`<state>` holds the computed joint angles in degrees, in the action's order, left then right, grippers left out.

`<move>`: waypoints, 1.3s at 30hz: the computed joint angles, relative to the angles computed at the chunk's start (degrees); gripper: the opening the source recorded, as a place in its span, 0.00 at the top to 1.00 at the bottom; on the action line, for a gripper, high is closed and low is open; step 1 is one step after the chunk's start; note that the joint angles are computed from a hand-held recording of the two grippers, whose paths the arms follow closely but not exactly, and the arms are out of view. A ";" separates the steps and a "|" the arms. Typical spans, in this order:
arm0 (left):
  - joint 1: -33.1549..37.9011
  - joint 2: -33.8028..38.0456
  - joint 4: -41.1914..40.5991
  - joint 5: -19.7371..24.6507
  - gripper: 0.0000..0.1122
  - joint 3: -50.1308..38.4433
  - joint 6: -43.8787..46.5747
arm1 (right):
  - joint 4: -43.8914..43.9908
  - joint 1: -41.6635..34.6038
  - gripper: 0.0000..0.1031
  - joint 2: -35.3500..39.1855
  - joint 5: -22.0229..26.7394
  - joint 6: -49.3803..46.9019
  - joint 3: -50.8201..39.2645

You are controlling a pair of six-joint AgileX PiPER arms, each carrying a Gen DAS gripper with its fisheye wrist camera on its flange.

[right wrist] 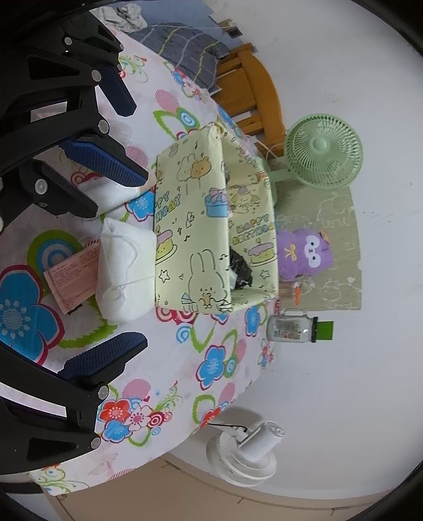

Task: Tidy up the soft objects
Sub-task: 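Grasp the white rolled item with the left tool while the right tool grasps the white folded pad, then lift the white roll and white pad with both tools and carry them over the box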

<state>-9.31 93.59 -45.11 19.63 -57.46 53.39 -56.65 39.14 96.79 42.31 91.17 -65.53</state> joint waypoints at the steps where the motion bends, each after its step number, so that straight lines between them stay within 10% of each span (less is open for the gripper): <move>1: -0.16 0.56 0.70 -0.06 0.15 -0.40 -0.76 | 0.54 -0.53 0.10 0.47 -0.47 -0.40 -0.18; 19: -0.29 8.84 5.09 2.88 0.59 -6.53 -5.23 | 7.64 -6.43 0.10 6.81 -5.50 -6.83 -3.16; 28: 0.65 9.07 2.35 3.43 0.66 -6.49 -1.48 | 13.34 -8.76 0.10 8.69 -9.69 -11.67 -4.13; 39: -0.21 7.92 1.99 1.60 0.75 -4.75 0.16 | 12.99 -7.94 0.64 7.70 -11.94 -10.58 -2.43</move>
<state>-9.52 101.51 -43.12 21.23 -62.20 53.55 -43.66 31.20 104.49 30.36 80.59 -67.96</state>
